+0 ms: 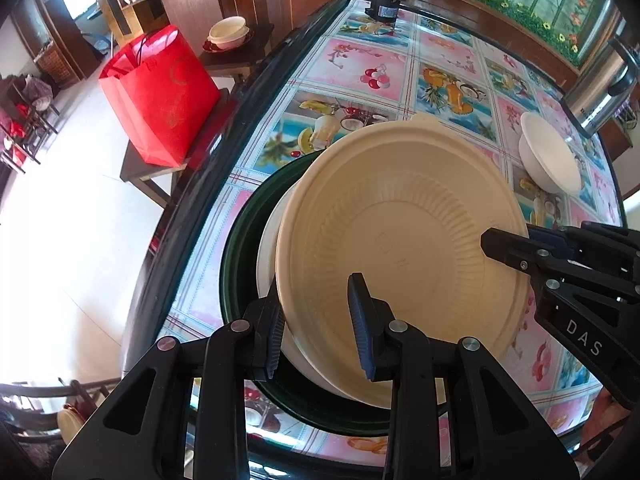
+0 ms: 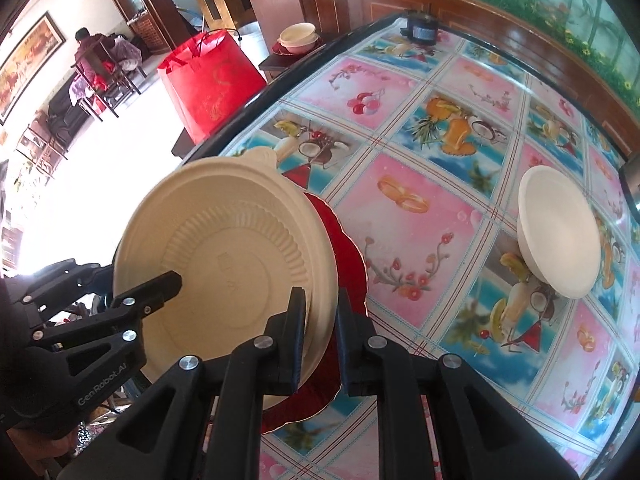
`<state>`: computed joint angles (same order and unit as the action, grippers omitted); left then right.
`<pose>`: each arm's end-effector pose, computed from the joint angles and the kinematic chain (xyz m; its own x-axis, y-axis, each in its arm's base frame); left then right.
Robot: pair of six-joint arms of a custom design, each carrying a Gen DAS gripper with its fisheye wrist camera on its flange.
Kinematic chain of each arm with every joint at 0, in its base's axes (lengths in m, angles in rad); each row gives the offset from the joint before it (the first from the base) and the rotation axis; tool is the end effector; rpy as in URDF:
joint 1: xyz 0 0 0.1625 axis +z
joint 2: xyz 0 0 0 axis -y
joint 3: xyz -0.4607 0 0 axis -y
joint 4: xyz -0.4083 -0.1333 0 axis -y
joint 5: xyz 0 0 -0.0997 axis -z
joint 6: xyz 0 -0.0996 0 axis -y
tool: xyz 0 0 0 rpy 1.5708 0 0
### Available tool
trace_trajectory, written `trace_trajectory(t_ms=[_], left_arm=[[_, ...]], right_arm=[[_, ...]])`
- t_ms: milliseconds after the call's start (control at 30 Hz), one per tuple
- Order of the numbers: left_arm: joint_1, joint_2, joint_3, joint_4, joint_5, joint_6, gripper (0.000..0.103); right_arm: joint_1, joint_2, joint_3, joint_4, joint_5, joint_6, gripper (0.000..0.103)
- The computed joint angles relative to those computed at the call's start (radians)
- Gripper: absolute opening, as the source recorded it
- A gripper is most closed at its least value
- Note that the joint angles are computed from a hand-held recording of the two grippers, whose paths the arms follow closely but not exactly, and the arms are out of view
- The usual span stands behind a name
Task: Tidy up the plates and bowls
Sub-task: 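Lower the cream bowl onto the white plate and open both tools, then move both tools to the white paper bowl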
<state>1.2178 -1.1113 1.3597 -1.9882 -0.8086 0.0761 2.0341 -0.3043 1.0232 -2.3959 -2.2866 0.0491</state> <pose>-0.0560 -0.7365 0.4208 -0.6909 0.2110 -0.6915 0.3945 0.9116 -0.1160 0.4424 -0.7335 -0.0325 -0.7271 -0.2310 0.6465 -0.4092 0.9020 -0.1379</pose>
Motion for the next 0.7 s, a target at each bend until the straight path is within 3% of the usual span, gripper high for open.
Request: trace_trajectory(t_ms=[233,333,400,467,567,700], left_arm=[[-0.013,-0.020,0.018,-0.054,0.025,0.038,0.031],[-0.020,-0.024,0.023,-0.089,0.037,0.054,0.031],[-0.022,-0.024,0.017,-0.100,0.028,0.056,0.041],[-0.027,-0.026,0.019,-0.118,0.022,0.060,0.049],[-0.037,-0.022,0.020,-0.137,0.012,0.062,0.052],[-0.048,-0.008,0.010,-0.142,-0.011,0.058,0.052]], right_arm=[[0.001,-0.006,0.008,0.000,0.005,-0.005,0.015],[0.003,-0.006,0.008,-0.007,0.005,-0.014,0.023],[0.006,-0.009,0.014,-0.024,0.003,-0.019,0.032],[0.008,-0.015,0.019,-0.038,0.005,-0.022,0.033],[0.012,-0.027,0.029,-0.064,0.009,-0.031,0.034],[0.019,-0.046,0.053,-0.106,0.000,-0.038,0.047]])
